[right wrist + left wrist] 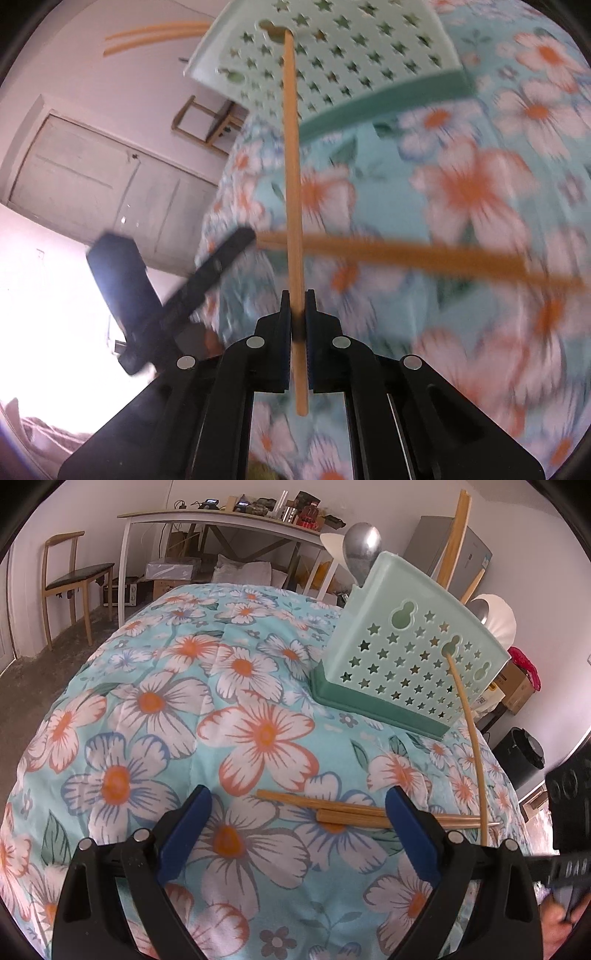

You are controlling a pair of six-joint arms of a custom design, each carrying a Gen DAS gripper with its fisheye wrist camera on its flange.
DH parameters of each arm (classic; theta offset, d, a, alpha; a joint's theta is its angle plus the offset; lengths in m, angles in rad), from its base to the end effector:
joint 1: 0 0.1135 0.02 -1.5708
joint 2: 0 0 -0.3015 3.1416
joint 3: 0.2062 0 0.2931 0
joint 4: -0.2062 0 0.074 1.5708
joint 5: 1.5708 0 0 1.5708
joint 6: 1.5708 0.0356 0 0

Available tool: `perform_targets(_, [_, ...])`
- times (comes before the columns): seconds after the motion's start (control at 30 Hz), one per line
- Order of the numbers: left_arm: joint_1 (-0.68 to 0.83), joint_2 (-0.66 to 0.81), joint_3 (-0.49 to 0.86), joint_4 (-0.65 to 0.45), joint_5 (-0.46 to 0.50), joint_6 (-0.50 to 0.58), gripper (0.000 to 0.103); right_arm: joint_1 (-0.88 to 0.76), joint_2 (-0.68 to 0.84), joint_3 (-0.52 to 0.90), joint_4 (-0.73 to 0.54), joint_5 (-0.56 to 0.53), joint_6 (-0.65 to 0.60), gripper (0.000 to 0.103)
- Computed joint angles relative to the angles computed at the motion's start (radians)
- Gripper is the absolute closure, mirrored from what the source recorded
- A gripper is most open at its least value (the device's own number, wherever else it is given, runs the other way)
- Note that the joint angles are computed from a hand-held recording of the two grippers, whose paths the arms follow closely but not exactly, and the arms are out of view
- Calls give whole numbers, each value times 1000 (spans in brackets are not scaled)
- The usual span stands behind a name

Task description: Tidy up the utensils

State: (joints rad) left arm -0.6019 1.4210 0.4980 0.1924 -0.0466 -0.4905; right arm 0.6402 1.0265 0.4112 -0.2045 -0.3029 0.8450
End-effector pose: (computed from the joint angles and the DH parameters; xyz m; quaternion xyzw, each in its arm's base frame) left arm 0.2297 -0.1558 0.1460 0.0413 0.9119 -0.1936 0.3595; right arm 0.1592 0.1319 0.1759 0.0390 0.9205 0.3486 0.1722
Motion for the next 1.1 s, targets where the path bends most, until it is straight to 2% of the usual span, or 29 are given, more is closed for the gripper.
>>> perform_targets(0.2, [1, 0, -3, 5, 3, -2, 10, 112, -150, -46, -177, 70, 64, 98])
perform_targets(0.27, [1, 0, -3, 5, 3, -2, 10, 150, -186, -16, -270, 137, 52, 94])
perform_targets(0.33, [1, 0, -3, 5, 3, -2, 10, 161, -197, 13, -327, 185, 26, 81])
perform_targets(0.4, [1, 1, -3, 8, 5, -3, 10, 148, -171, 52, -359, 223, -17, 76])
perform_targets(0.47, [5, -1, -6, 13, 11, -5, 10, 120, -135, 88, -366, 262, -60, 76])
perform_targets(0.6, [12, -7, -15, 24, 23, -8, 10, -13, -21, 141, -267, 221, -160, 76])
perform_targets(0.73, [24, -33, -38, 46, 37, -22, 10, -81, 174, 233, -161, 164, -222, 76])
perform_targets(0.93, [12, -139, -78, 12, 4, -11, 10, -95, 402, 359, -125, 109, -293, 76])
perform_targets(1.1, [-2, -251, -109, -34, -12, 5, 10, -97, 479, 394, -89, 89, -301, 76])
